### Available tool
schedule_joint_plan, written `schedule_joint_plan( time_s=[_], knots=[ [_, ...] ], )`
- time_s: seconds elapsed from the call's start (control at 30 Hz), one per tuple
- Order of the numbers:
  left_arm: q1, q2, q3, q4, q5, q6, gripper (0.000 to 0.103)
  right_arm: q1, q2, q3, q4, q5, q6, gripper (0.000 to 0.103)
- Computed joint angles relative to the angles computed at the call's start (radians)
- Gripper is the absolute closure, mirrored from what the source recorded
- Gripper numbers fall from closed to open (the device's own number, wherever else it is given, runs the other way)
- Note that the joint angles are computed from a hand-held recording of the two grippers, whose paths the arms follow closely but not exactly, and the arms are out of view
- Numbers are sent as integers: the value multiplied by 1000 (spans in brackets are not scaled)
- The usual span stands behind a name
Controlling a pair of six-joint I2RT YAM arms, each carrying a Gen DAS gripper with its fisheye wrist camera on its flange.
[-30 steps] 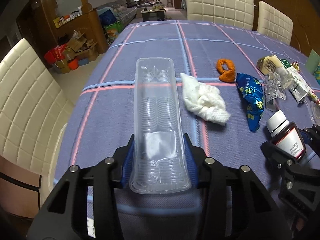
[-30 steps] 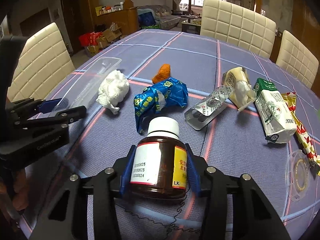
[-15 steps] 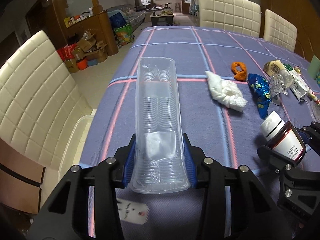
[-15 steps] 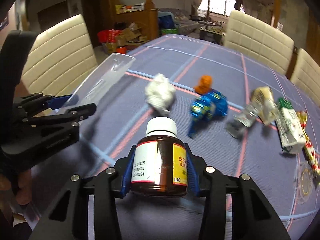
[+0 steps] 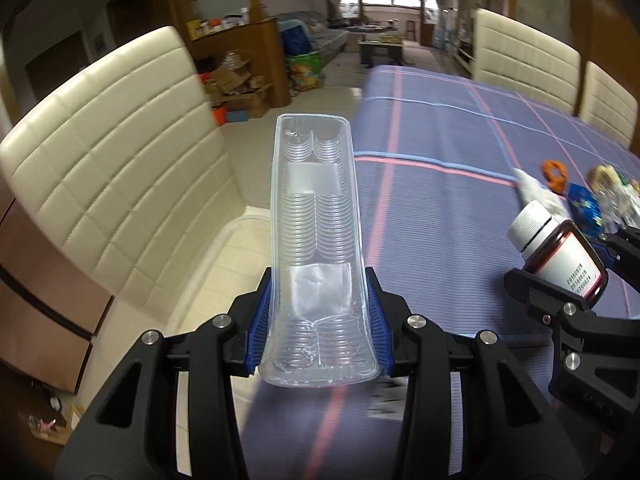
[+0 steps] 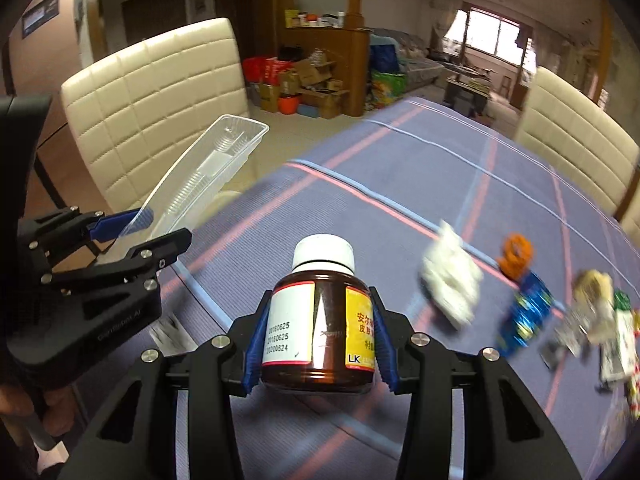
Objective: Collect trash
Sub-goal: 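Carry the clear tray and brown bottle with both grippers over the bin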
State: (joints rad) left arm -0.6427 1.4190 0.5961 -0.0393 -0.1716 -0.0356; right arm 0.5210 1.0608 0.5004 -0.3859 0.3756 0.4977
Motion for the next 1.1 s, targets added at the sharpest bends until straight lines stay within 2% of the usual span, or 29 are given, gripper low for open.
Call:
schedule_joint_plan(
  time_s=[0.3, 0.5, 0.8, 1.1],
  knots=[
    [231, 5, 3, 29, 60, 69, 59, 10, 328, 190, 193, -78, -68, 60],
    [354, 82, 33, 63, 101, 103, 59, 5, 499, 323, 240, -102, -112, 60],
    [436, 196, 76, 110, 112, 121, 59, -24, 681, 456, 284, -149, -136, 60],
    [462, 293, 127, 131, 120, 113, 59, -39, 757, 517, 279, -165, -149, 60]
  ],
)
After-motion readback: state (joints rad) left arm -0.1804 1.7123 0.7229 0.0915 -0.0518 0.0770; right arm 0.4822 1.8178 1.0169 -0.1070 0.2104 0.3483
